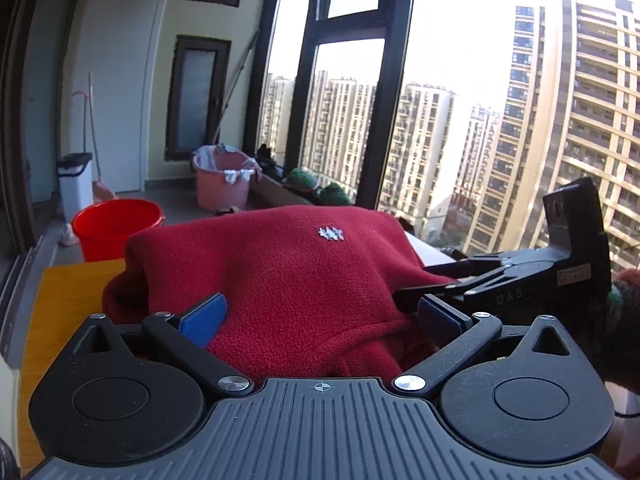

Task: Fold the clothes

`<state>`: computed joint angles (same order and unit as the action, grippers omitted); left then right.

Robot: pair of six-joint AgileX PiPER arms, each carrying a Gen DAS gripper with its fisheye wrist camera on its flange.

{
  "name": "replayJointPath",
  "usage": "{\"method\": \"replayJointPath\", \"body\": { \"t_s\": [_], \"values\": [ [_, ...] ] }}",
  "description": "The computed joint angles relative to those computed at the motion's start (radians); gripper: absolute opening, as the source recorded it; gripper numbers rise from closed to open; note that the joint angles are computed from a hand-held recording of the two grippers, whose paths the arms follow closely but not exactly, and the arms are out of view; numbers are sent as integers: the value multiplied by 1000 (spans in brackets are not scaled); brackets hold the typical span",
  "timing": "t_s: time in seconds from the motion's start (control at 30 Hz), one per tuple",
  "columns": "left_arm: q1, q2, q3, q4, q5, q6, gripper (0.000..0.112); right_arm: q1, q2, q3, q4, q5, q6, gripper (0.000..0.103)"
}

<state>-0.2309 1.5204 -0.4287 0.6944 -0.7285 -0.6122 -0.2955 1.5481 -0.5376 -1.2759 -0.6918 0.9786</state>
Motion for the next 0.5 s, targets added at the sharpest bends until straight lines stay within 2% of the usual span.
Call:
{"method": "replayJointPath", "body": {
  "t_s": [0.07, 0.1, 0.13, 0.23, 0.27, 0.33, 0.37, 0.5],
  "values": [
    [95, -23, 16, 132, -95, -174, 103, 2, -7, 43, 75, 0, -113, 103],
    [113, -24, 12, 158, -96, -226, 103, 10, -18, 60, 107, 13, -148, 103],
    [103, -20, 2, 147, -56, -238, 103, 21, -30, 77, 138, 28, -181, 103],
    [-23, 45, -59, -72, 194, -94, 103, 67, -80, 139, 282, 88, -335, 103],
    [-41, 91, -80, -113, 225, -73, 103, 93, -99, 165, 361, 110, -418, 103],
    [-47, 132, -88, -156, 204, -57, 103, 130, -114, 194, 481, 129, -537, 103],
    [-49, 139, -89, -176, 195, -45, 103, 134, -116, 195, 499, 130, -541, 103],
    [-33, 149, -83, -194, 168, -29, 103, 112, -121, 169, 387, 123, -379, 103]
  ]
}}
